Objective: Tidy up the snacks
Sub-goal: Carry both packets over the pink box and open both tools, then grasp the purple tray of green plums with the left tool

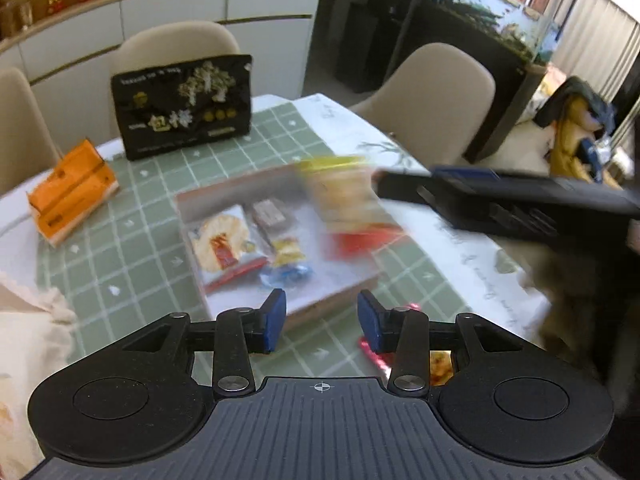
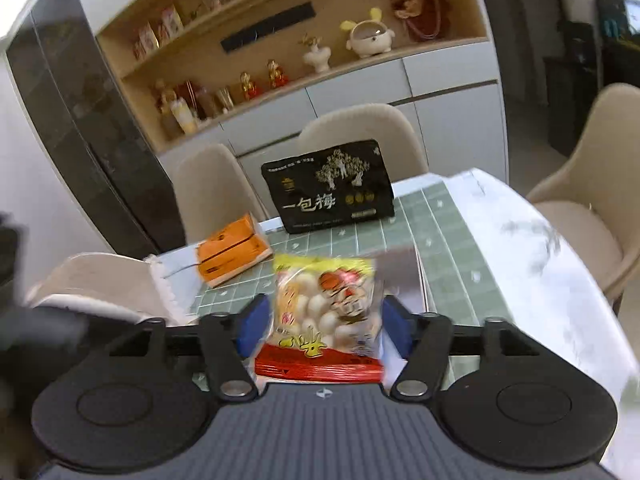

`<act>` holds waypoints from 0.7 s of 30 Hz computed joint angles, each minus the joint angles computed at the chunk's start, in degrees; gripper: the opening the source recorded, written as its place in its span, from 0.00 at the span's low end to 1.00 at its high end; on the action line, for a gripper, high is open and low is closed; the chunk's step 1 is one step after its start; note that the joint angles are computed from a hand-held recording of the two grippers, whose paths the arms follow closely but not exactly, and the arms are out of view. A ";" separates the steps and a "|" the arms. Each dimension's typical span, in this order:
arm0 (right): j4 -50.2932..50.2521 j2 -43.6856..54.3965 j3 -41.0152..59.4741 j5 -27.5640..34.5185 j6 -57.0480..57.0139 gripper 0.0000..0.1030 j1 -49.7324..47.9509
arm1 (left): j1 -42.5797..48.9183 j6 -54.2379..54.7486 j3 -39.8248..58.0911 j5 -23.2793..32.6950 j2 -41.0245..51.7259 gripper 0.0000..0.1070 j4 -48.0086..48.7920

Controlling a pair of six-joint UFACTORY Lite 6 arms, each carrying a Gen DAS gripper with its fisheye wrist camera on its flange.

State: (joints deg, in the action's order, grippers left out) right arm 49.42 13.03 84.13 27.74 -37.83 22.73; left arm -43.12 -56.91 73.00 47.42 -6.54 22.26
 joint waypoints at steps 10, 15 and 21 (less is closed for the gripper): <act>9.47 -18.70 -33.62 -8.00 -22.83 0.63 -6.43 | -15.97 -54.56 -31.76 -16.06 -2.67 0.42 32.53; 7.83 -32.31 -53.21 -11.98 -27.96 0.63 -8.46 | -24.32 -63.75 -31.34 -14.29 6.74 0.42 41.48; -5.20 -53.69 -69.85 -5.03 -8.70 0.63 -11.22 | -23.01 -58.25 -28.00 -12.52 15.46 0.50 42.20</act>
